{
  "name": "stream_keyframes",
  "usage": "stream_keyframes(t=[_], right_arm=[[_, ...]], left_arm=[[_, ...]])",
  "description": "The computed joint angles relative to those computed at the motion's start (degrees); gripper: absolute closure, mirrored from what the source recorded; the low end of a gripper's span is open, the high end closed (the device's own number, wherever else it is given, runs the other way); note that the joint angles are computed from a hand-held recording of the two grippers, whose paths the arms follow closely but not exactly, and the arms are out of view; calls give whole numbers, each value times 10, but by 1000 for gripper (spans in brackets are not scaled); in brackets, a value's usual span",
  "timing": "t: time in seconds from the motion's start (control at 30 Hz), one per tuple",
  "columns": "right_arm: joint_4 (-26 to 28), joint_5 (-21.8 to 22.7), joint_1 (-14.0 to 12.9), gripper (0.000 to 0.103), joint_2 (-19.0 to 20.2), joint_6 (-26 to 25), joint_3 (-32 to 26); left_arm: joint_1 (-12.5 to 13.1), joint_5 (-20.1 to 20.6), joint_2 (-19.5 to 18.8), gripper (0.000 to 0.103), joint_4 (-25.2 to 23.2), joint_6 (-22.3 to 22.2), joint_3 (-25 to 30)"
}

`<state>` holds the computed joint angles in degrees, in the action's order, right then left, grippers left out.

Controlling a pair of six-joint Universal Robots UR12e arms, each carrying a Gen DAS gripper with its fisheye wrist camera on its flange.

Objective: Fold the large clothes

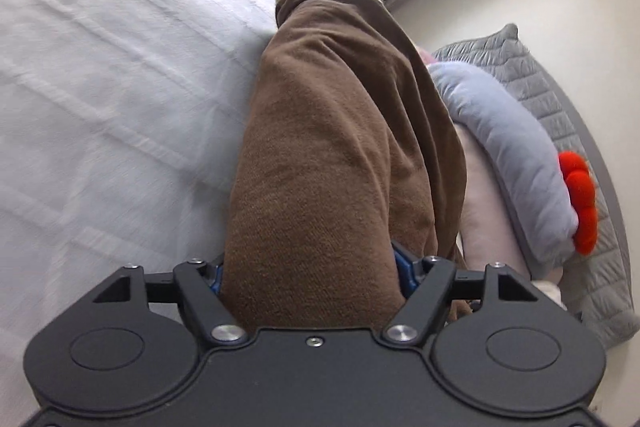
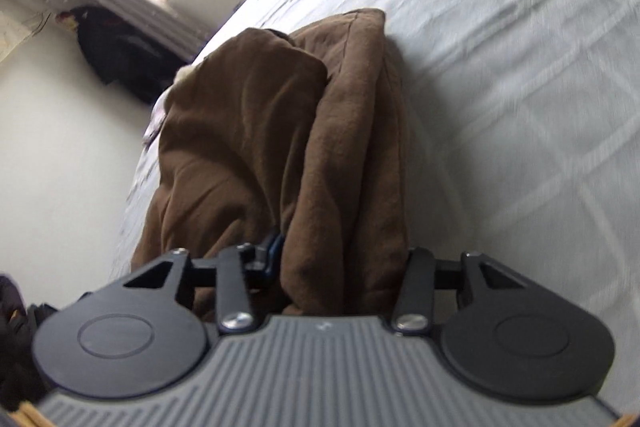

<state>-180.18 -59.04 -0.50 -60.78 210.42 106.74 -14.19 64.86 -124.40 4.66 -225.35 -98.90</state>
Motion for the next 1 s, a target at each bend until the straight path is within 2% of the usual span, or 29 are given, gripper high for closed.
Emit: stream_keyframes(t=[0.17,0.37,0.5,0.6,0.67,0.73,0.8,0.9,1.0], right_arm=[[-5,22,14,61,-41,-31,67],[-15,38,32,61,-85,-57,135],[-17,41,39,59,-97,-84,159],[-18,27,43,45,-89,-90,157],[-20,23,44,41,-94,-93,160],[-14,9,42,31,-110,-125,171],[-18,-20,46,26,-121,-153,175],[-39,-56,48,24,-130,-166,176],[-75,-71,45,24,-135,-156,178]], left_arm=[[11,-19,61,32,-2,19,-92],[25,-48,118,32,41,8,-199],[26,-43,126,28,69,19,-232],[25,-32,115,19,103,17,-236],[22,-15,123,16,98,22,-236],[21,6,141,16,95,64,-248],[17,31,154,16,95,107,-255],[10,72,170,16,91,150,-261],[-3,141,180,16,107,189,-265]])
